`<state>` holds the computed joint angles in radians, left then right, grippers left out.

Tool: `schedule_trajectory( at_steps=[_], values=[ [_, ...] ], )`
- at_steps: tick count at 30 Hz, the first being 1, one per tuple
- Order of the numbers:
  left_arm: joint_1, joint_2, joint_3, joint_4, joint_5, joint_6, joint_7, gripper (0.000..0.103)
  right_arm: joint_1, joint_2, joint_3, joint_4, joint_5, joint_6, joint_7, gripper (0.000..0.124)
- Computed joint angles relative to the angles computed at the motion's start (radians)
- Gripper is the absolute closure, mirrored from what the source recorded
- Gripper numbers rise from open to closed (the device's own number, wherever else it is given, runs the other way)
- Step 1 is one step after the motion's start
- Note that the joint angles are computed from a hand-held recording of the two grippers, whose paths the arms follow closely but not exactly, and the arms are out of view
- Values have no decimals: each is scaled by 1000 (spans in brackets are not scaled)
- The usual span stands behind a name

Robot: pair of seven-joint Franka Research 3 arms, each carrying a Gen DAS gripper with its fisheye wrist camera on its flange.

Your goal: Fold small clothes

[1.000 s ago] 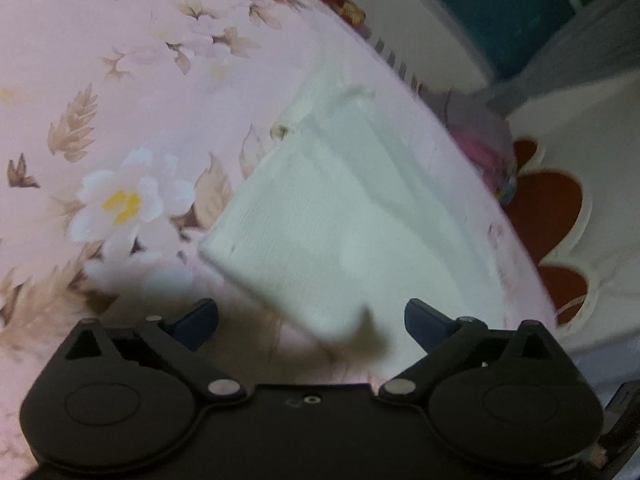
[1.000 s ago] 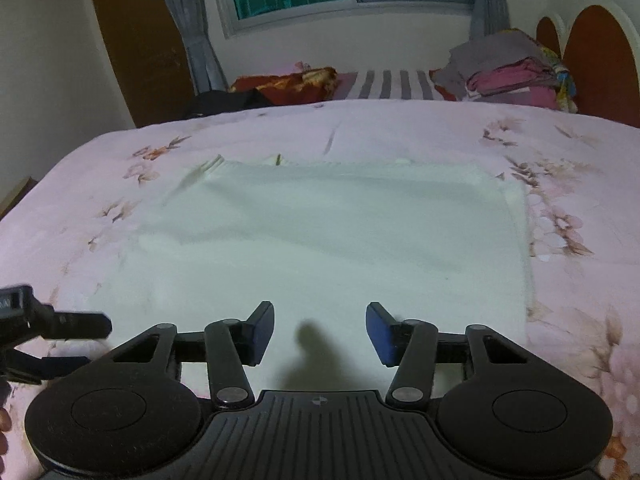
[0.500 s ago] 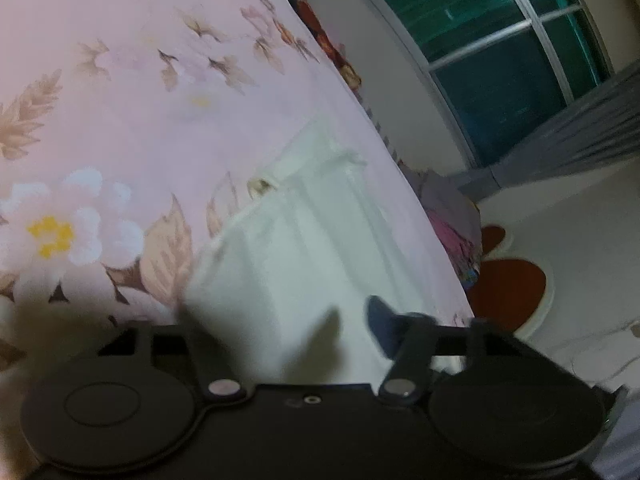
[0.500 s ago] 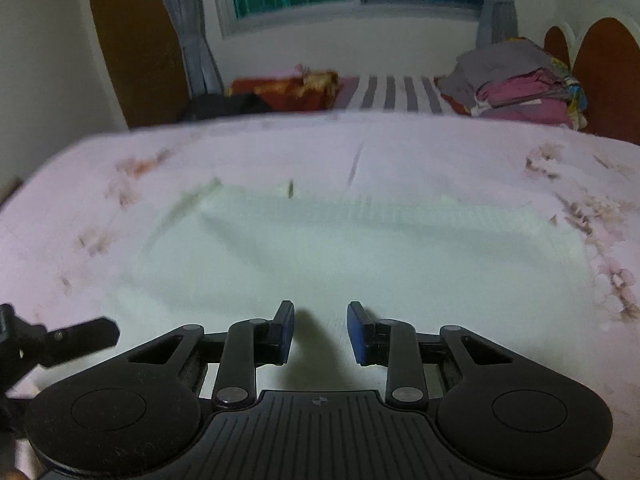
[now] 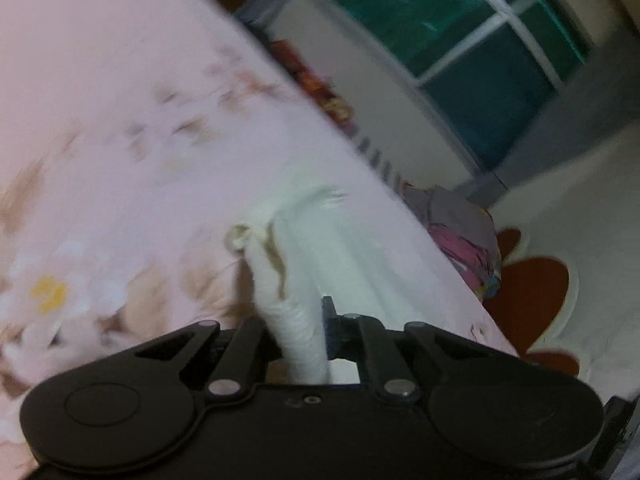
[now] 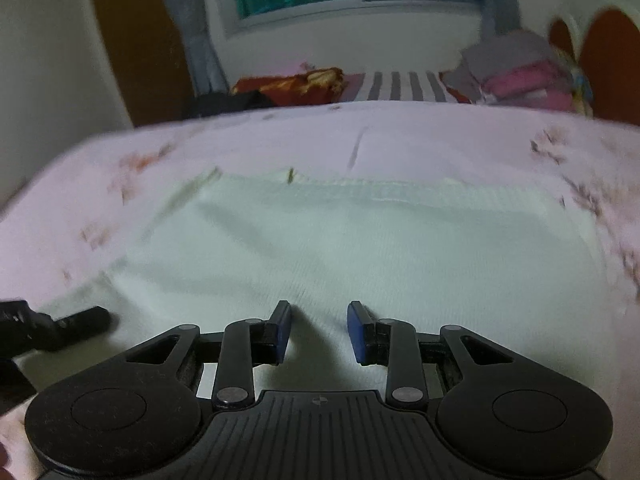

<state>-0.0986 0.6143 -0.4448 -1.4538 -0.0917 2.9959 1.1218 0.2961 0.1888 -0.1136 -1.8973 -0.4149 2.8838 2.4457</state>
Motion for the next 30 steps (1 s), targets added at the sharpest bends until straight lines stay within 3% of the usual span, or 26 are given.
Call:
schedule_trajectory(
  at_steps=[4, 11, 14, 18, 21, 24, 25, 26, 27, 28, 30],
  values=[
    [-42, 44, -29, 116, 70, -26, 121, 96, -6, -69, -20, -78, -39, 51, 107, 93],
    [-127, 180, -176, 341, 63, -180, 444, 96, -115, -259, 17, -251, -188, 40, 269, 93],
    [-188, 196, -160, 354, 59, -246, 504, 96, -184, -348, 49, -331, -251, 5, 338, 93],
    [-261, 204, -97, 361, 64, -360, 551, 94, -256, -444, 76, -431, -235, -16, 350, 93],
    [-252, 159, -94, 275, 25, -331, 617, 85, -286, -484, 82, -477, -180, 7, 319, 93],
    [-204, 118, -135, 220, -49, -382, 724, 73, -293, -484, 78, -490, -104, 56, 257, 93],
    [-184, 100, -149, 195, -79, -396, 756, 64, -292, -477, 77, -484, -76, 66, 232, 93],
    [-177, 78, -148, 169, -98, -398, 774, 54, -287, -470, 74, -479, -47, 77, 202, 89],
    [-172, 50, -135, 144, -116, -405, 785, 49, -282, -460, 70, -474, -18, 91, 172, 69],
    [-166, 48, -129, 153, -128, -419, 794, 42, -281, -450, 74, -469, 5, 102, 149, 57],
    [-129, 5, -130, 109, -193, -424, 827, 41, -282, -427, 85, -462, 39, 141, 103, 53]
  ],
)
